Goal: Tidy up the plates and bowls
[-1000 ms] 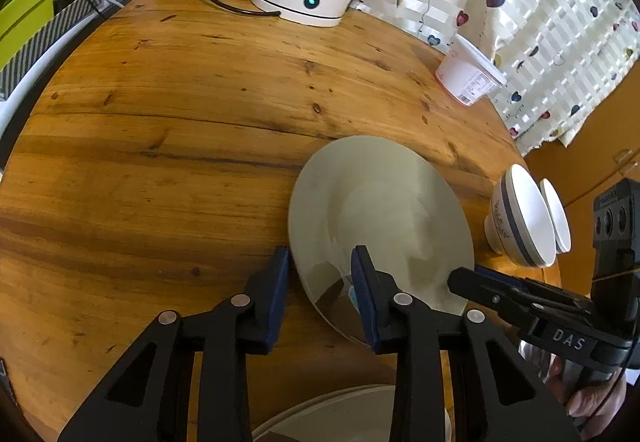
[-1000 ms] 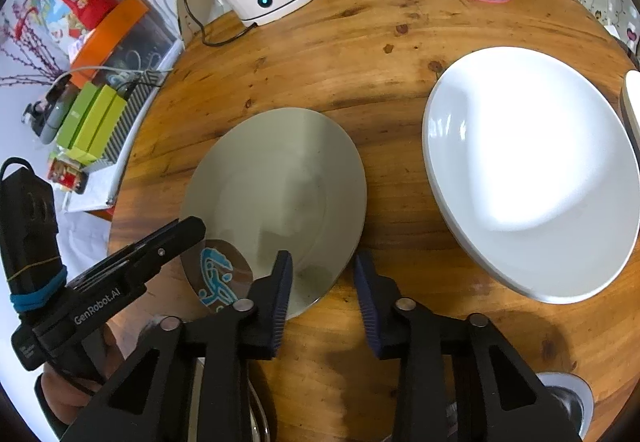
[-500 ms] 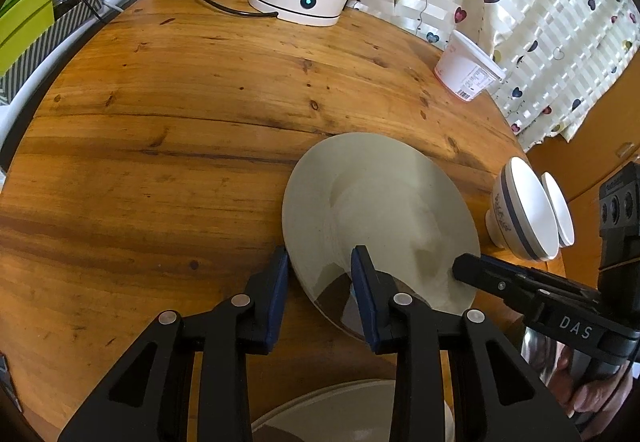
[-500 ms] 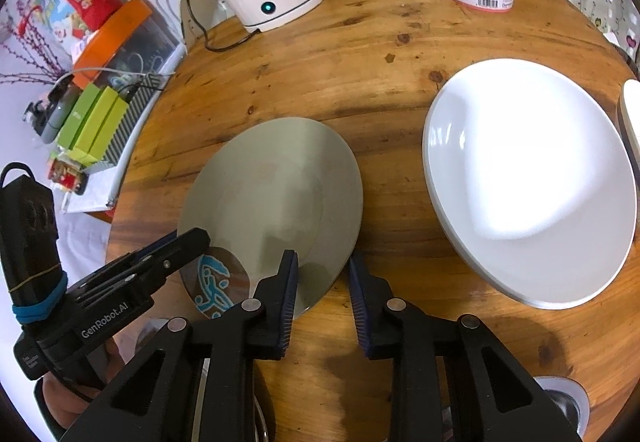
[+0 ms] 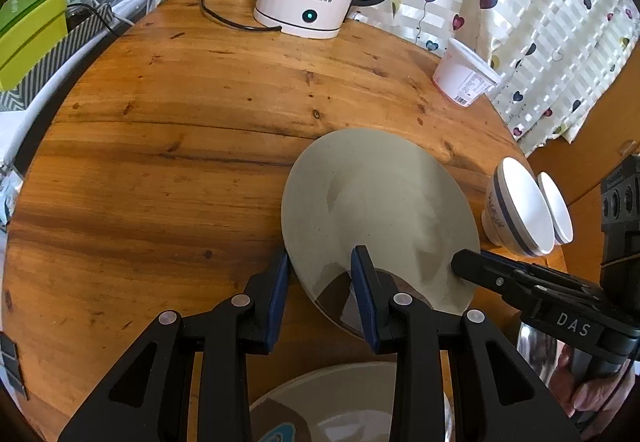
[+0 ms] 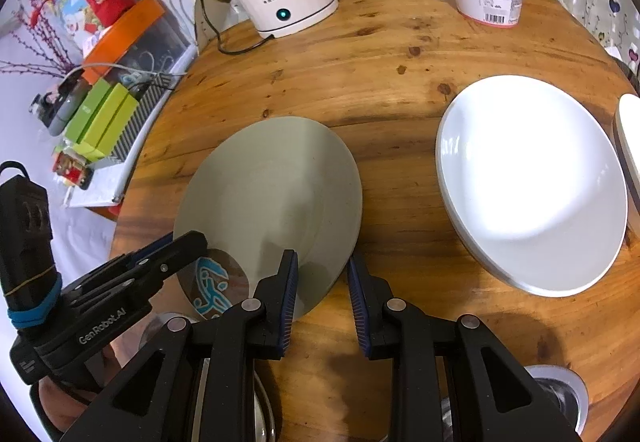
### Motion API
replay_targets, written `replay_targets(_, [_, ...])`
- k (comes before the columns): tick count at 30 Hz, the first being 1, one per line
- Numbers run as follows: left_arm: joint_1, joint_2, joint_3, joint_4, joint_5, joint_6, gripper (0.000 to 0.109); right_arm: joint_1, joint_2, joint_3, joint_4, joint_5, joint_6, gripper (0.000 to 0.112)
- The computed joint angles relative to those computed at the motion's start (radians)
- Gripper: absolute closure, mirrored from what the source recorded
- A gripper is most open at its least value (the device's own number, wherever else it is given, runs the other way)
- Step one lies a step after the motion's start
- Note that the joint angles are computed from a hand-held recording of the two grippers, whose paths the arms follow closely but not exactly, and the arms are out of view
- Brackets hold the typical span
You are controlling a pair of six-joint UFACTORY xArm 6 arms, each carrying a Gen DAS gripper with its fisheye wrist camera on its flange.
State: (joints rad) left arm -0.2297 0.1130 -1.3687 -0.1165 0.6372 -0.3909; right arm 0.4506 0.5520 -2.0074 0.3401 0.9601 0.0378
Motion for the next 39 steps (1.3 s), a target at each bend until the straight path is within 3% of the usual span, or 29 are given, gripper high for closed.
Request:
replay_targets(13, [-0.009, -0.089, 0.080, 0.045, -0.017, -0.067, 0.076, 0.014, -0.059, 0.057, 0.016, -0.028, -0.034, 0.088])
replay_targets(39, [-0.075, -0.392, 0.371, 0.252, -0.024, -0.339, 0.076, 0.075, -0.299, 0.376, 0.066, -0.114, -0.146, 0.088])
